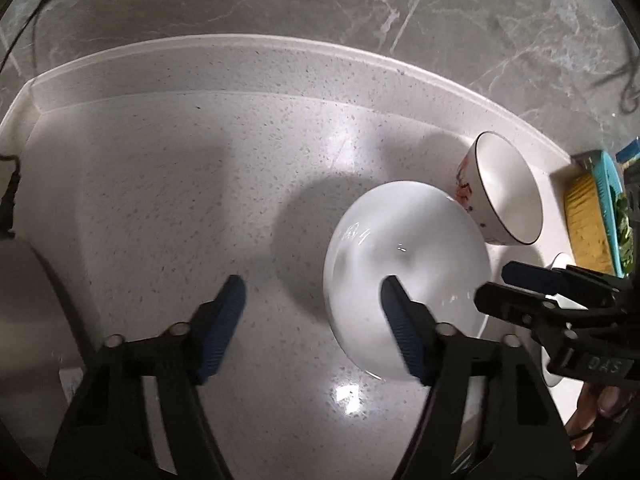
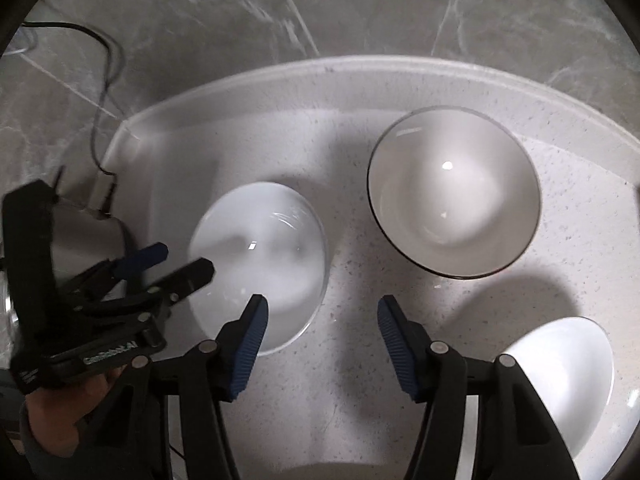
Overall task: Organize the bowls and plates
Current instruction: 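Grip the rim of the plain white bowl with both tools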
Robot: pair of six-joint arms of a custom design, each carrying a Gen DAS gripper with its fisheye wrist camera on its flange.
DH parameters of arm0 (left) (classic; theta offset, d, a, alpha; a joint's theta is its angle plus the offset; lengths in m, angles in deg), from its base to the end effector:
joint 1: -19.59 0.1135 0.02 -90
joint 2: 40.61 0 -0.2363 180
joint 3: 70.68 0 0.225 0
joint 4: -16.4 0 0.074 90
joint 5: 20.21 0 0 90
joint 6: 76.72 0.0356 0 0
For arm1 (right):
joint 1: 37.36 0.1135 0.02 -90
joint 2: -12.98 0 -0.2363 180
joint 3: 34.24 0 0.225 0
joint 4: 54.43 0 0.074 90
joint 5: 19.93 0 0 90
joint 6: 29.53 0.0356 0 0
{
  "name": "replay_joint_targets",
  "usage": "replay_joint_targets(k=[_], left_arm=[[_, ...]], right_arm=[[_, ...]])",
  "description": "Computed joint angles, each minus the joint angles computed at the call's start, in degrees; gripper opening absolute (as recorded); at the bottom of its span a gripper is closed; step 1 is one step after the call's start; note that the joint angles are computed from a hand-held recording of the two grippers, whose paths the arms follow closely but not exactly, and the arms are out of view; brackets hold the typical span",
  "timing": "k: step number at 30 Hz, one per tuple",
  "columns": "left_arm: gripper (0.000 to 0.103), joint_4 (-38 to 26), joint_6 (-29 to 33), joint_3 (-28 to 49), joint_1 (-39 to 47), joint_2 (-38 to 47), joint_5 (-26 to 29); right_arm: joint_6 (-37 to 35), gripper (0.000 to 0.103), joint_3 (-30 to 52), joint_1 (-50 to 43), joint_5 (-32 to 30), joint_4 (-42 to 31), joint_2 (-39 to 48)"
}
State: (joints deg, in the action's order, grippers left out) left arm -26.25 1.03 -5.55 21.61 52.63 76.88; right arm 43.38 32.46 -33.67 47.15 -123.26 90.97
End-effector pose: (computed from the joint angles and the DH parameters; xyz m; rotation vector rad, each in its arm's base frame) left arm 0.2678 0.0050 0.1402 -0.3198 2.7923 -0.2159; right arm 0.2085 0.0273 0.1954 -0.5680 2.8186 0.5498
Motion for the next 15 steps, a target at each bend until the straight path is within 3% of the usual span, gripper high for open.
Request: replay_joint_targets(k=[2, 7, 9, 11, 15], left_arm=[[0.048, 0.41, 1.28, 1.11, 0.32, 2.75, 0.85], [0.048, 3.15, 1.87, 1.24, 0.22, 7.16, 2.00], [0.043, 3.80, 2.42, 2.16, 0.64, 9.11, 2.93], [0.029, 4.82, 2.80, 2.56, 0.93, 10.57, 3.55], [0.026, 5.98, 3.03, 3.36, 1.16, 12.37, 4.74]], right_arm=[[1.28, 0.061, -0.07, 0.53, 0.25, 1.63, 1.68], [4.10, 0.060, -0.76, 3.19, 3.13, 5.13, 4.87], [4.38, 0.055, -1.46, 3.43, 3.57, 6.65, 5.62], [5.30, 0.048, -1.83, 4.27, 3.90, 8.07, 6.71], [5.89, 0.041, -2.46, 4.34, 3.94, 9.37, 7.32]])
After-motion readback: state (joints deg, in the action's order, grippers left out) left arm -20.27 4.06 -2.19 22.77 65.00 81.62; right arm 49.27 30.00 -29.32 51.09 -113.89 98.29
